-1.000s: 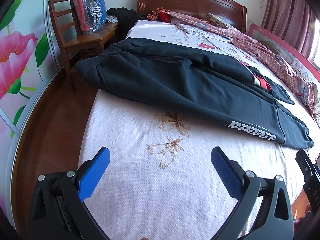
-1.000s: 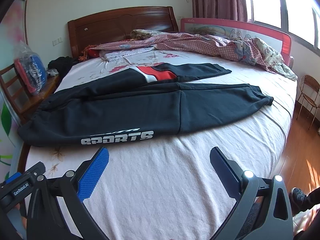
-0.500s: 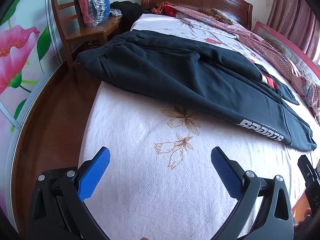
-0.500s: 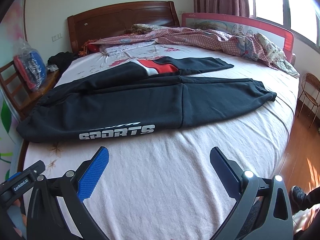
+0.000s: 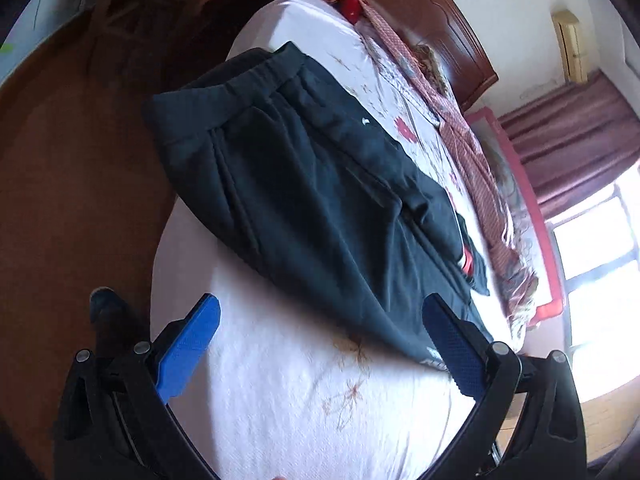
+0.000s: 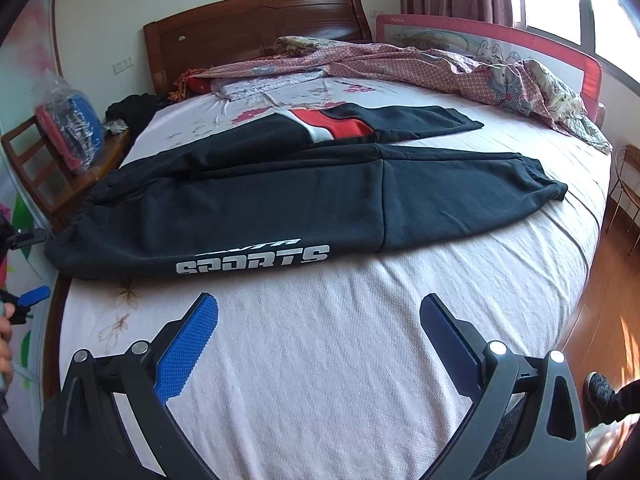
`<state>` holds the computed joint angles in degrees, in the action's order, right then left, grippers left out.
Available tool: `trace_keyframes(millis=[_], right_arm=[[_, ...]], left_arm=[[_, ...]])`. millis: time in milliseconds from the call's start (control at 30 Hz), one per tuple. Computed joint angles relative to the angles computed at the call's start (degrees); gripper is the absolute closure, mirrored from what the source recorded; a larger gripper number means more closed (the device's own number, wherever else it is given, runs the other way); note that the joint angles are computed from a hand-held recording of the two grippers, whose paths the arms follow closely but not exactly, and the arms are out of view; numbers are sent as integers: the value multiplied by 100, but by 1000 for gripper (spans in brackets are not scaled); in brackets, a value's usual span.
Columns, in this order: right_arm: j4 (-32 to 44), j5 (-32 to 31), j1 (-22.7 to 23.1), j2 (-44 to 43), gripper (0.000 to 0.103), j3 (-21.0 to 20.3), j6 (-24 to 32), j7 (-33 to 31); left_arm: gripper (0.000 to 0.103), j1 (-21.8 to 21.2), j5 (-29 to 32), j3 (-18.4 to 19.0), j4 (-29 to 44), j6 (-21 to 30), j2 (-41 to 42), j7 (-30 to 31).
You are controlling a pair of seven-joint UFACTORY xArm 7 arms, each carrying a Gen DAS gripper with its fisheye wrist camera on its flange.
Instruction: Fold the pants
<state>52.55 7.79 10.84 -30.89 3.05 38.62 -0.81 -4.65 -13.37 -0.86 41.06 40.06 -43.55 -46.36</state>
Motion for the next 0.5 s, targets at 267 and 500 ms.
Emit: trace_keyframes(millis=[267,500], right_arm=[[218,-182,77,231,3,181,132,-54],[366,-256,137,437,3,274,248,36]], left_arm=[[2,-1841,-2409,1868,-1178,-3249,210,1126],[3,-2975,-2602,2612,-831,-4107,602,1517]])
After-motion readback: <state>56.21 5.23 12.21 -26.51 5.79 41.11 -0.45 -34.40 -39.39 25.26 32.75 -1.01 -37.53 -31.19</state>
